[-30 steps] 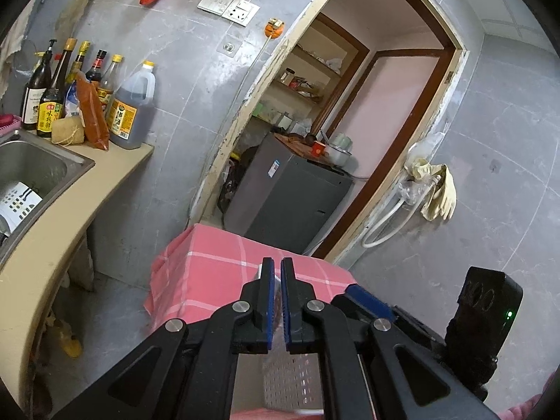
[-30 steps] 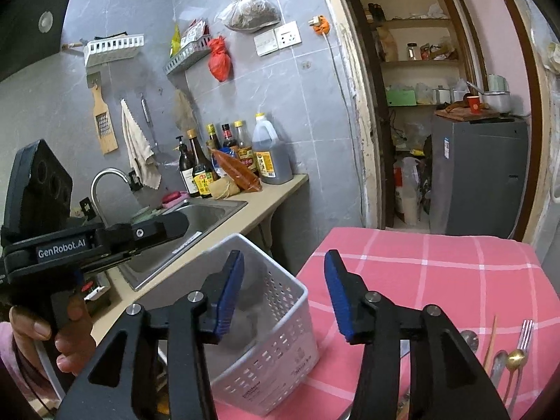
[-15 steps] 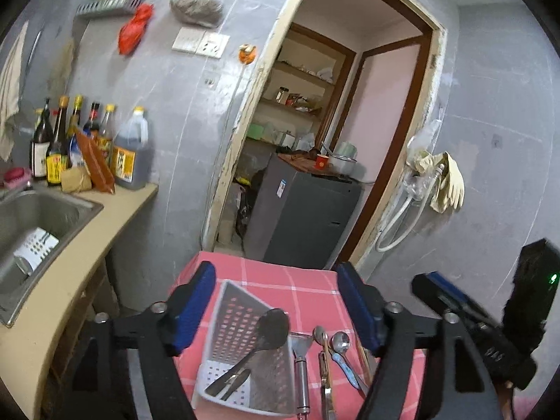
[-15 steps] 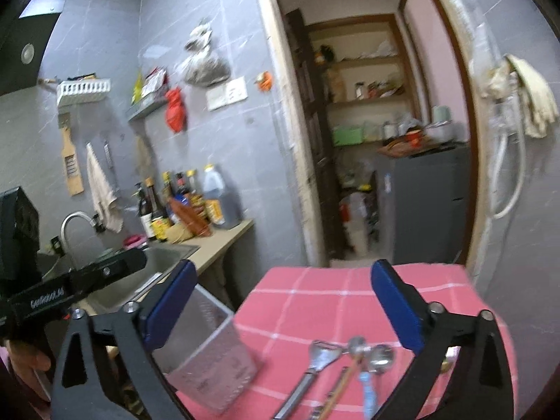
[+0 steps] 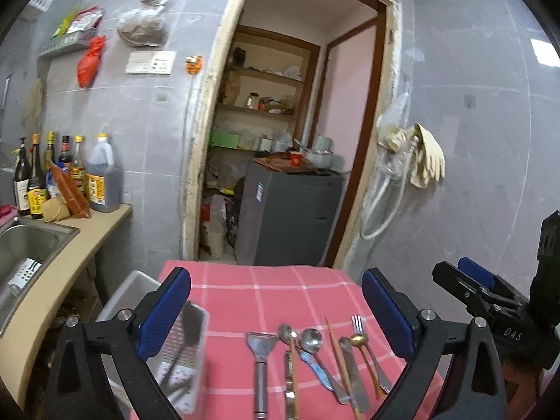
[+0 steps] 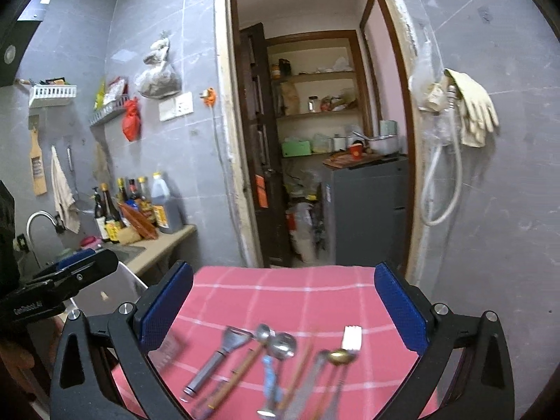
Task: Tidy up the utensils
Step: 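Move both tools back over the remaining utensils on the tablecloth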
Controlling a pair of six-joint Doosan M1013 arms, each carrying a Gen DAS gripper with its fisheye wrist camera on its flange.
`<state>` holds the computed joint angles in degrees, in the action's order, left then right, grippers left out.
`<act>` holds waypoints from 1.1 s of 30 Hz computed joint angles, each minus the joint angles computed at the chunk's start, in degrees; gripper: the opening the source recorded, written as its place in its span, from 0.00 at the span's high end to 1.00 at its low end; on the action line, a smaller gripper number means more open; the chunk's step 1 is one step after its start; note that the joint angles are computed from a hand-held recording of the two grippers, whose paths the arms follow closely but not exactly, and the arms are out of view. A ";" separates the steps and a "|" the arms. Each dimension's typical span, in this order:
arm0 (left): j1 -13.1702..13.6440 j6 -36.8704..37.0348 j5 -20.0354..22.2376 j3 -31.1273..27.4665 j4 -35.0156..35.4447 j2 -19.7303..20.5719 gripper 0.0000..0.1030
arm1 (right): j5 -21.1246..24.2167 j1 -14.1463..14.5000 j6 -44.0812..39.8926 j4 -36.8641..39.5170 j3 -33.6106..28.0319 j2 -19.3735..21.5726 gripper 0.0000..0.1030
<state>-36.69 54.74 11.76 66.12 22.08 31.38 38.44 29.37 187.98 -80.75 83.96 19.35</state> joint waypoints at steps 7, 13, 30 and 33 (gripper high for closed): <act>-1.79 6.18 3.75 -3.24 -5.77 2.78 0.01 | -1.25 -2.43 -1.87 3.48 3.29 -1.47 0.01; -2.72 10.83 7.99 -6.77 -10.02 5.64 0.01 | -6.13 -5.33 -3.46 7.97 5.33 -1.64 0.01; -1.49 29.44 23.61 -21.11 -32.88 16.45 0.30 | -20.07 -13.28 -36.91 49.04 5.47 3.22 0.38; -1.10 29.92 27.26 -25.05 -34.63 19.06 0.36 | -20.62 -13.91 -46.36 58.54 4.91 4.31 0.50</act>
